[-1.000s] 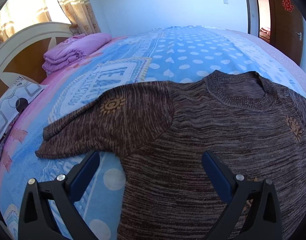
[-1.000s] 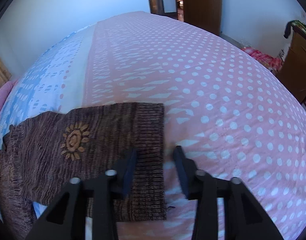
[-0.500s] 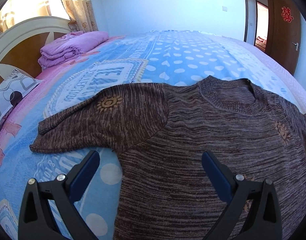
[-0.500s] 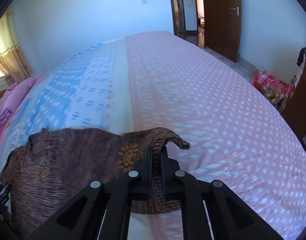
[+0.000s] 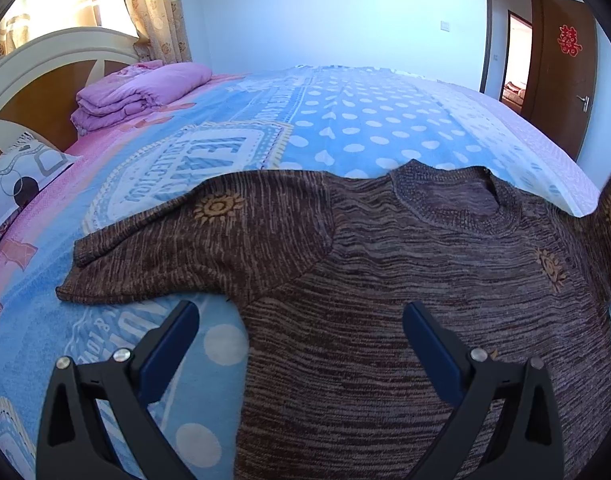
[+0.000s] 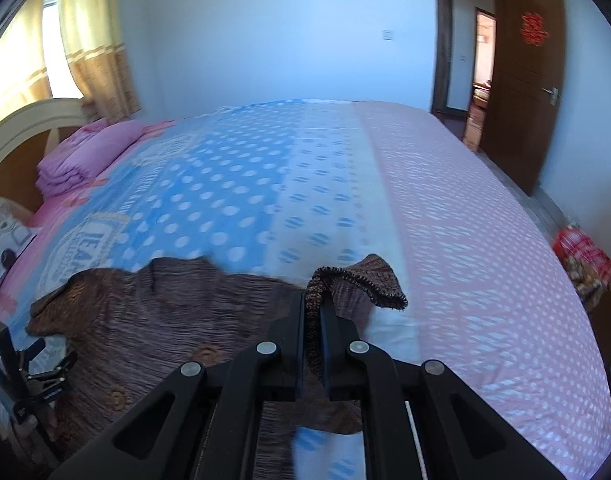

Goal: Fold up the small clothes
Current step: 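Lift the sleeve with the right tool and fold it across the sweater body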

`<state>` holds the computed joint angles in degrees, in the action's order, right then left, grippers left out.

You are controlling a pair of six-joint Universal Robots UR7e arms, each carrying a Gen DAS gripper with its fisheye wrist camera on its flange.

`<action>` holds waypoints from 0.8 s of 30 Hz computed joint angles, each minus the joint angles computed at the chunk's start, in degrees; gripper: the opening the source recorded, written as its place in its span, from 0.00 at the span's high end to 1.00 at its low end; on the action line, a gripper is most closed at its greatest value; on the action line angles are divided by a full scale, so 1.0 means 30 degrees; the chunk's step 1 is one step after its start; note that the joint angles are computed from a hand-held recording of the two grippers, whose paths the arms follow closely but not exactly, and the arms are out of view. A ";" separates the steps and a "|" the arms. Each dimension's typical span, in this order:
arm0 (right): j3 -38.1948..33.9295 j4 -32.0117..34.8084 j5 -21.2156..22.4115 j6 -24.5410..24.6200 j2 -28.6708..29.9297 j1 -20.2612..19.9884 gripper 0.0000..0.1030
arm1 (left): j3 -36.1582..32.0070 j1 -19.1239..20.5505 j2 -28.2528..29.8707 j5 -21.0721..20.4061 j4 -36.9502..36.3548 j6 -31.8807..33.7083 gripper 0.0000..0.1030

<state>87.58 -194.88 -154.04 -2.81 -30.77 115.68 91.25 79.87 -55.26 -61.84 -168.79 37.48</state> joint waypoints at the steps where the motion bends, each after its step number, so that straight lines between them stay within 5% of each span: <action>1: -0.0642 0.0318 0.0394 -0.0028 0.0465 0.0011 0.94 | -0.0037 0.0025 -0.0013 0.0010 0.0049 -0.0012 0.00; 8: -0.6391 0.3287 0.5107 0.0951 0.5046 -0.0950 0.93 | -0.0037 0.0052 -0.0100 0.0400 0.0024 0.0249 0.00; 9: -0.6997 0.3867 0.6285 0.1575 0.5637 -0.1311 0.83 | -0.0020 0.0030 -0.0115 0.0527 -0.0028 0.0394 0.00; 10: -0.7343 0.4529 0.7252 0.2220 0.5966 -0.1595 0.59 | 0.0009 0.0025 -0.0160 0.0603 -0.0062 0.0535 0.00; 11: -0.7442 0.5153 0.8339 0.2978 0.6246 -0.1899 0.47 | 0.0013 0.0026 -0.0211 0.0662 -0.0075 0.0722 0.00; 14: -0.6405 0.5094 0.9992 0.2926 0.6373 -0.2099 0.41 | -0.0124 -0.0006 -0.0295 0.0782 -0.0136 0.1272 0.00; 19: -0.1630 0.1825 0.8482 0.1294 0.4401 -0.1506 0.41 | -0.0488 -0.0559 -0.0315 0.0188 0.1454 0.1327 0.00; 24: 0.3007 -0.2315 0.5004 0.0928 0.2197 -0.1188 0.41 | 0.0059 -0.1596 -0.0058 -0.0436 0.2488 0.1018 0.02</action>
